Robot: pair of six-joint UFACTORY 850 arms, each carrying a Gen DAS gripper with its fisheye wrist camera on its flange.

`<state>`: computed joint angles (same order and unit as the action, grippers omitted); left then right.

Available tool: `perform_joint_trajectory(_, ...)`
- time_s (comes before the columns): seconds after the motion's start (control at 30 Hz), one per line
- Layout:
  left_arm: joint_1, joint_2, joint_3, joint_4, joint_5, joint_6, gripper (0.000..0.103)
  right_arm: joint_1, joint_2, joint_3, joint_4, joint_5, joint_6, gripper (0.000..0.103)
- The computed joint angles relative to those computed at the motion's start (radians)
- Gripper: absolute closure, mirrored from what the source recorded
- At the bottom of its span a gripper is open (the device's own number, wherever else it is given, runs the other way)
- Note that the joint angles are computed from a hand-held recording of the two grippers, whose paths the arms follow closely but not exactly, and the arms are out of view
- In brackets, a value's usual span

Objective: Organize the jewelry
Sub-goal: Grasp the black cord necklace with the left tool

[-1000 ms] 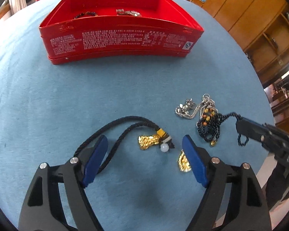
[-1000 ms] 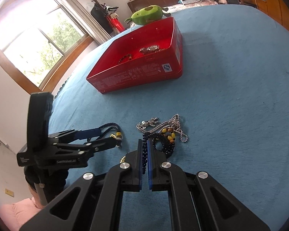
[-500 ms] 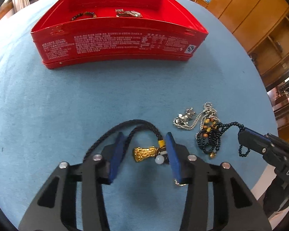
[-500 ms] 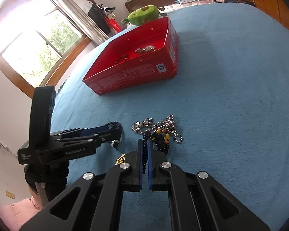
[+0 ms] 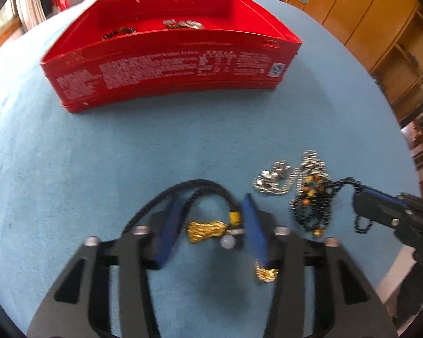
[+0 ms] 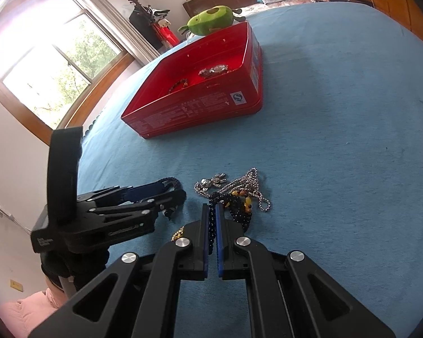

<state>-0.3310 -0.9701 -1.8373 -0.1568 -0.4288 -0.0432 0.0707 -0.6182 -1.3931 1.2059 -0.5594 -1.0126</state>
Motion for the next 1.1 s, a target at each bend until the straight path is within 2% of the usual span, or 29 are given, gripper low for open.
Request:
perform_joint_trajectory(0.1,0.012,0.003,0.005,-0.058,0.005,0.051,0.082,0.000,0.001,0.001,0.002,0.002,0.002,0.099)
perform_joint_trajectory(0.13,0.020,0.004,0.007,-0.097,0.001,0.077,0.095,0.001,0.000,0.000,0.000,0.003,0.003,0.099)
perform_joint_trajectory(0.23,0.053,0.006,0.008,-0.297,-0.033,0.243,0.099,0.005,-0.004,-0.006,-0.007,-0.002,0.004,0.099)
perform_joint_trajectory(0.33,0.069,0.025,0.038,-0.369,-0.022,0.301,0.099,0.009,-0.007,-0.013,-0.005,-0.015,-0.009,0.099)
perform_joint_trajectory(0.63,0.097,0.165,0.212,-0.607,0.082,0.553,0.099,0.012,0.021,-0.024,0.094,-0.061,-0.117,0.099)
perform_joint_trajectory(0.87,0.100,0.177,0.183,-0.630,0.088,0.577,0.099,0.017,0.029,-0.067,0.105,-0.071,-0.132,0.099)
perform_joint_trajectory(1.1,0.105,0.193,0.146,-0.597,0.106,0.554,0.099,0.022,0.005,-0.175,0.062,-0.086,-0.089,0.099)
